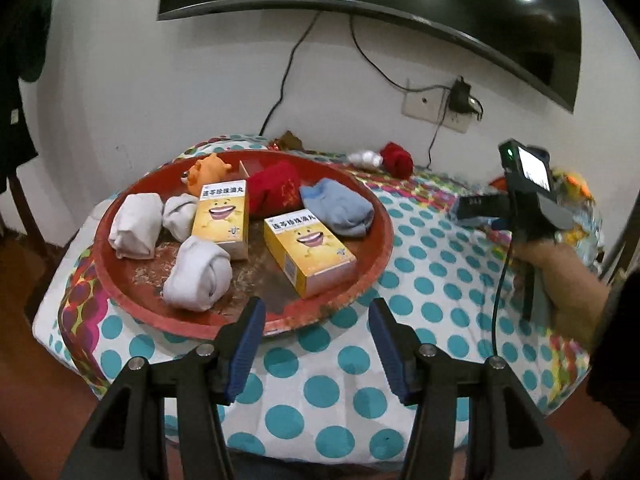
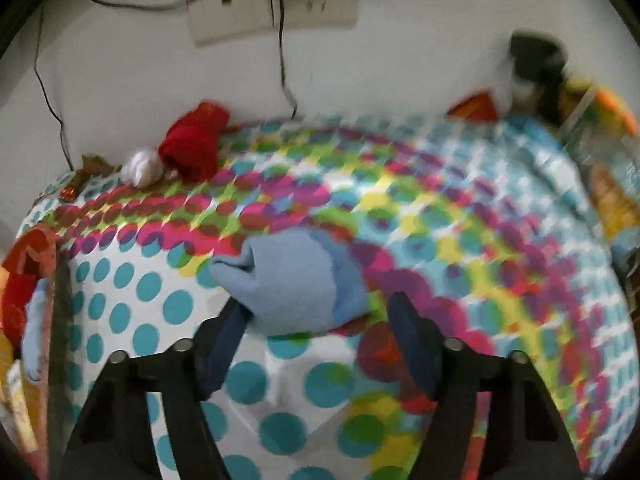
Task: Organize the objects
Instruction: 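Grasp the light-blue sock with the right gripper and lift it, then carry the light-blue sock over the red tray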
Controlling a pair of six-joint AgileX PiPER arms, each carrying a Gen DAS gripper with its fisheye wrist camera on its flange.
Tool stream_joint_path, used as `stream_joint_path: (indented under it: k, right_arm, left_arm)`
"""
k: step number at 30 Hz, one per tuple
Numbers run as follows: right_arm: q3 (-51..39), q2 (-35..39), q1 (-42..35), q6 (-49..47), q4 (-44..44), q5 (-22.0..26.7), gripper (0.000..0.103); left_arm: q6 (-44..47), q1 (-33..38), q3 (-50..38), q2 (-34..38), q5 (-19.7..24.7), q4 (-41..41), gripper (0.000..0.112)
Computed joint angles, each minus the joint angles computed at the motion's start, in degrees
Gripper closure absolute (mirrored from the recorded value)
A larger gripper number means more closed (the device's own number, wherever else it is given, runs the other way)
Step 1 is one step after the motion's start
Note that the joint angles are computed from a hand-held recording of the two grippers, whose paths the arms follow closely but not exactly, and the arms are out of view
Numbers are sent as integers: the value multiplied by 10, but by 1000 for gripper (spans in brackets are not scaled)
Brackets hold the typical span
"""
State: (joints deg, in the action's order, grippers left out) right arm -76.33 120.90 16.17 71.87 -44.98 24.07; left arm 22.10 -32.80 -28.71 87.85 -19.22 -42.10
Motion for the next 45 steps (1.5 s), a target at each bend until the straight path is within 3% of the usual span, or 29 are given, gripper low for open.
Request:
stream_joint_path:
  k: [2, 4, 7, 20, 34, 45]
  right_arm:
    - [-4, 6, 2, -3, 2, -8, 41]
    - [-8, 10, 8, -1, -11, -3, 58]
    - [-11, 11, 16, -1, -19, 1, 66]
    - [19, -54, 59, 28, -99, 78, 67]
    - [40, -134, 150, 47, -116, 143, 67]
    - [-7, -146, 239, 25, -97, 186, 67]
  left_arm:
    - [-31, 7, 3, 6, -5, 37, 57]
    - [-66, 18, 3, 11, -1, 68, 57]
    - [-87, 28, 4, 15, 1, 92, 57]
    - [33, -11, 9, -8, -13, -47, 57]
    - [136, -43, 35, -74, -11, -162, 57]
    - [140, 11, 92, -138, 1, -185, 57]
